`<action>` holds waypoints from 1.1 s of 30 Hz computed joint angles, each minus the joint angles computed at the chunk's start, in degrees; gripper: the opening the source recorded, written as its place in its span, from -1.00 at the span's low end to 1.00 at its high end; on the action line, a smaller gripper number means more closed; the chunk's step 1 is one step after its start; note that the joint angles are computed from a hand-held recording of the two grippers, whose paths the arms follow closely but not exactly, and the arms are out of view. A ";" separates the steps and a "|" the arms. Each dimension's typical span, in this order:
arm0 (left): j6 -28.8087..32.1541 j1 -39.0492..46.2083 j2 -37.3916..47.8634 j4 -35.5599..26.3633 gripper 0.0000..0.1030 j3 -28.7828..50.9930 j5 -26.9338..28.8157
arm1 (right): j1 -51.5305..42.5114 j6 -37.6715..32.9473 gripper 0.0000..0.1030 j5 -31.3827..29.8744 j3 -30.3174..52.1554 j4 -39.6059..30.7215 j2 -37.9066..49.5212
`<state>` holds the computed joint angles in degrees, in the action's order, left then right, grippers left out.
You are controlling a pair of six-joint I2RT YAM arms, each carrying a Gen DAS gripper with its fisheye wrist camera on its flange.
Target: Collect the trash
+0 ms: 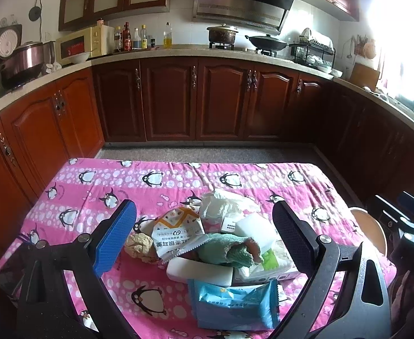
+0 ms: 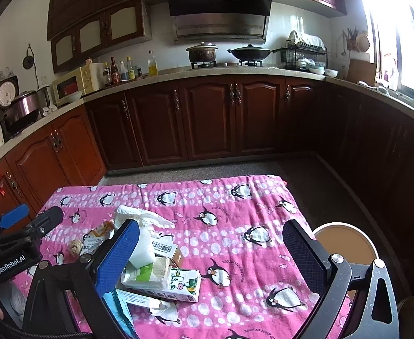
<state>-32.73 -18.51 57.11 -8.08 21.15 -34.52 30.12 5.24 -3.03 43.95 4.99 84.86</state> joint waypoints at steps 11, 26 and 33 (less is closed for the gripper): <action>1.12 0.28 0.93 1.55 0.88 -0.47 0.91 | 0.24 0.29 0.95 0.78 0.52 1.16 1.51; 2.04 2.47 1.74 2.73 0.88 0.23 2.64 | -0.35 1.47 0.95 -0.37 1.60 1.35 3.97; 1.87 3.07 3.31 3.74 0.88 0.05 3.76 | 0.39 -0.05 0.95 0.89 2.31 0.18 4.27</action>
